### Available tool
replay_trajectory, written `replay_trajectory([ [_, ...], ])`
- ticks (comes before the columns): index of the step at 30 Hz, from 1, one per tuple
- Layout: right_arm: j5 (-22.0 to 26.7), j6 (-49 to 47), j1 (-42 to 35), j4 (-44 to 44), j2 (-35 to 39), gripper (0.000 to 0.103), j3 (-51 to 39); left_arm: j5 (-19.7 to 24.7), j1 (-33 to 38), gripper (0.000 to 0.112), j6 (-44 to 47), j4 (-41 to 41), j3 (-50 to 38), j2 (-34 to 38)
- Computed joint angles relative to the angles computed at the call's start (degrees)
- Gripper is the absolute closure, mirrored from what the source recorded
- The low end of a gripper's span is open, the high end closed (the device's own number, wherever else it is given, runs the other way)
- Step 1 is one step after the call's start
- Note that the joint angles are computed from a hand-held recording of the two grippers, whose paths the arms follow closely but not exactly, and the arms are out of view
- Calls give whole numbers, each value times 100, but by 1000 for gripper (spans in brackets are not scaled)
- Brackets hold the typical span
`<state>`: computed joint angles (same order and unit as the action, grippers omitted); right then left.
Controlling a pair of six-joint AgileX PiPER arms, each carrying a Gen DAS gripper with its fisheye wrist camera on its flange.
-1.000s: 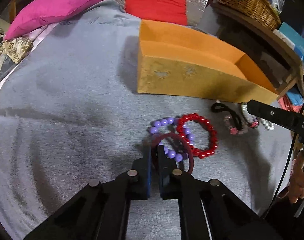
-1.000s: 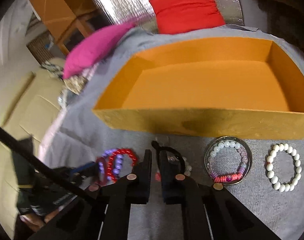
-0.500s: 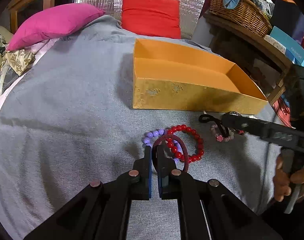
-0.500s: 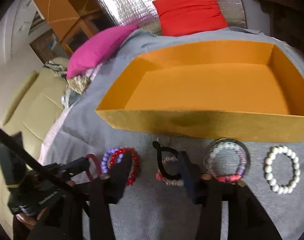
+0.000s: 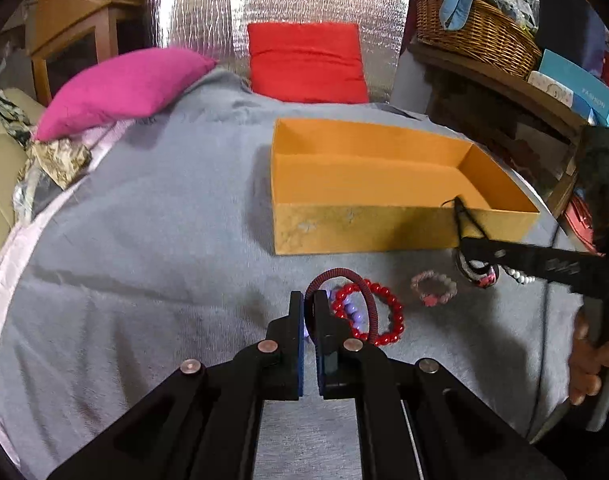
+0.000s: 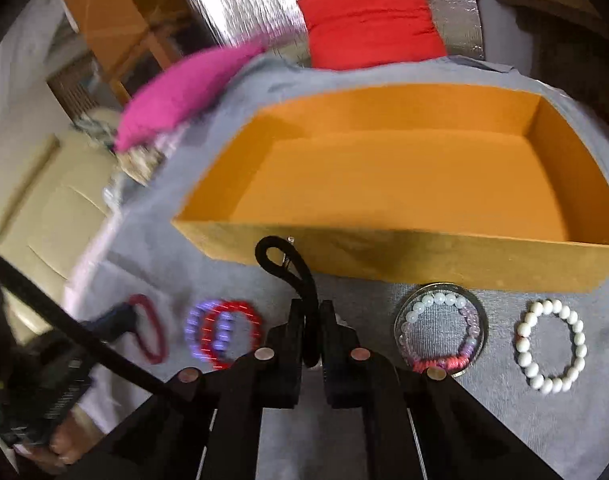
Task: Organize jewelry
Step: 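Carry the maroon bangle and black hair tie into the orange box and open both grippers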
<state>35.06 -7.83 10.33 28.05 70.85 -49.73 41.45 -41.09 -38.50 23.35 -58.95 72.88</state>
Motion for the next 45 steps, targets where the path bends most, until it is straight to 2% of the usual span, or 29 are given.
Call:
replay_trajectory([
  [4,554,-1489,-848,1590,-503,95,176,235,-342,107,-585,618,-124,31],
  [9,594,-1987,-1333,2246,-913,95,316,572,-683,107,-1089,1217,-353,198],
  [17,523,-1743,-1739,2272,-793,95,231,928,-1005,108,-1492,1740,-631,436],
  [25,711,-2049,-2294,2546,-750,95,184,1146,-1283,107,-1636,2041,-948,683],
  [31,873,-2370,-2802,2867,-710,95,90,1313,-1323,107,-1391,1960,-1572,1054],
  [33,984,-2529,-3026,3023,-630,95,30,1292,-1258,107,-1231,1877,-1859,1178],
  [38,1317,-2830,-3670,3384,-216,95,-202,886,-788,107,-693,1272,-2722,1687],
  [45,1408,-2798,-3855,3348,549,95,-472,237,-165,107,-375,427,-3204,2502],
])
